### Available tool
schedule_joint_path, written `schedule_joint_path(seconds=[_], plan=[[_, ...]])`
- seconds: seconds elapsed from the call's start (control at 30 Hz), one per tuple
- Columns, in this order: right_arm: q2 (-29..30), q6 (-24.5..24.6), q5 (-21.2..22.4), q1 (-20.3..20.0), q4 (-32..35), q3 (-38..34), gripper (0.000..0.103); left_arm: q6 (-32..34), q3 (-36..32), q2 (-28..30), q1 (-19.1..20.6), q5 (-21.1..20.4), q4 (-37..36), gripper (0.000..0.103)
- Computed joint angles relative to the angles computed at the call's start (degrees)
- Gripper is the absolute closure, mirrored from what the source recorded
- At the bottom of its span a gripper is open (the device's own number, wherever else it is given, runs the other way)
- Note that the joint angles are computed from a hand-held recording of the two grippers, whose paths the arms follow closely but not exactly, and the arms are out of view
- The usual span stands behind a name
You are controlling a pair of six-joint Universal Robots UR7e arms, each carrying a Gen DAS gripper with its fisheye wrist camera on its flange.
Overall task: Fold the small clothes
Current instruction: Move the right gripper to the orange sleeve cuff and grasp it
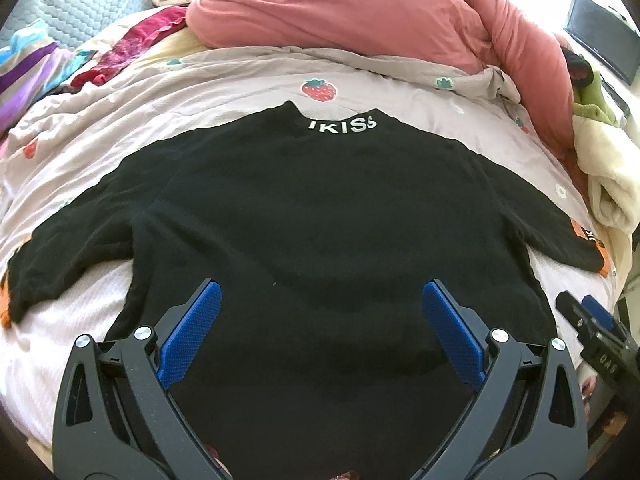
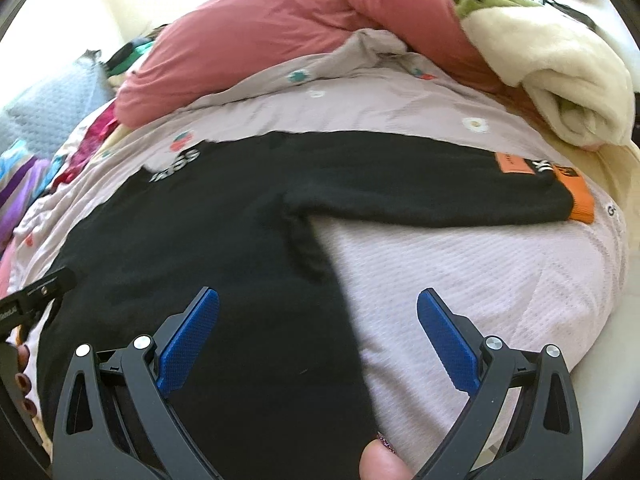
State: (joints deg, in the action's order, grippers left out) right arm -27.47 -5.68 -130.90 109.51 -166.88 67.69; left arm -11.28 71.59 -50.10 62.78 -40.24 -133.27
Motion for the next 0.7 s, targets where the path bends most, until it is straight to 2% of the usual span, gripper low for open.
schedule_joint_path(seconds=[0.23,0.53,0.7], plan=[[0.0,1.3,-3.3,-1.7,-0.4,-2.1,0.004,2.4,-5.2,3.7,0.7,-0.6,0.6,0.008],[-1.5,7.8,-5.0,-4.5,1.2,-3.5,0.004,5.4,-12.7,8.3,1.8,-0.5,1.4,0.008],[-1.5,9.0,-7.4,-5.8,1.9,-5.2,0.004,5.7,-16.2,10.1,2.7,-2.0,1.8,0.008]])
